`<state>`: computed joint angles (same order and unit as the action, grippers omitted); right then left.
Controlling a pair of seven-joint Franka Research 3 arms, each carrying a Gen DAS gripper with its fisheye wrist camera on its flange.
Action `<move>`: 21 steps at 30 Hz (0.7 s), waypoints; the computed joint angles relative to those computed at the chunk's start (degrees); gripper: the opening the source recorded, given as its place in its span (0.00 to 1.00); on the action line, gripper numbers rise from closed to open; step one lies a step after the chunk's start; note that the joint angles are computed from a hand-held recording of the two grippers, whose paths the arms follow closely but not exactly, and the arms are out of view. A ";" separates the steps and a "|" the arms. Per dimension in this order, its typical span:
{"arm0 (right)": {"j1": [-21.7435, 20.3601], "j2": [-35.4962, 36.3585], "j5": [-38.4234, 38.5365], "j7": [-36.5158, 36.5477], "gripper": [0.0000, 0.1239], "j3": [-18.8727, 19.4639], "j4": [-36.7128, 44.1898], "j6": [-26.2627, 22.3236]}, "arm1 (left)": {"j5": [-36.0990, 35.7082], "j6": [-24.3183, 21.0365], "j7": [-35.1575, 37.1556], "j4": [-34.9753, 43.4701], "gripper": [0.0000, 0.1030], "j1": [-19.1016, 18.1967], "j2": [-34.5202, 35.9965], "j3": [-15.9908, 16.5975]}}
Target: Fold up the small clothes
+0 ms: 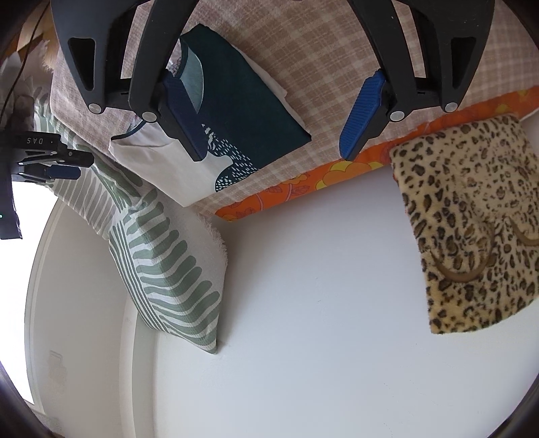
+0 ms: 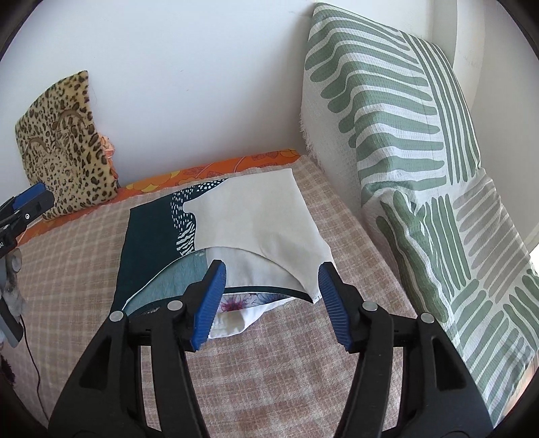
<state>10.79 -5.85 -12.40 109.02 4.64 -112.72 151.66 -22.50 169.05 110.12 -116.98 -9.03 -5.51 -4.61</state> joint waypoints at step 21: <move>-1.61 -17.30 0.57 7.30 0.65 8.85 -14.40 2.61 | 5.95 0.04 -4.14 -19.29 0.81 -8.84 -24.01 10.04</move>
<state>9.18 -23.14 -11.83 116.32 13.49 -127.13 154.27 -16.55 169.09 105.98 -136.27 -17.87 -29.51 5.43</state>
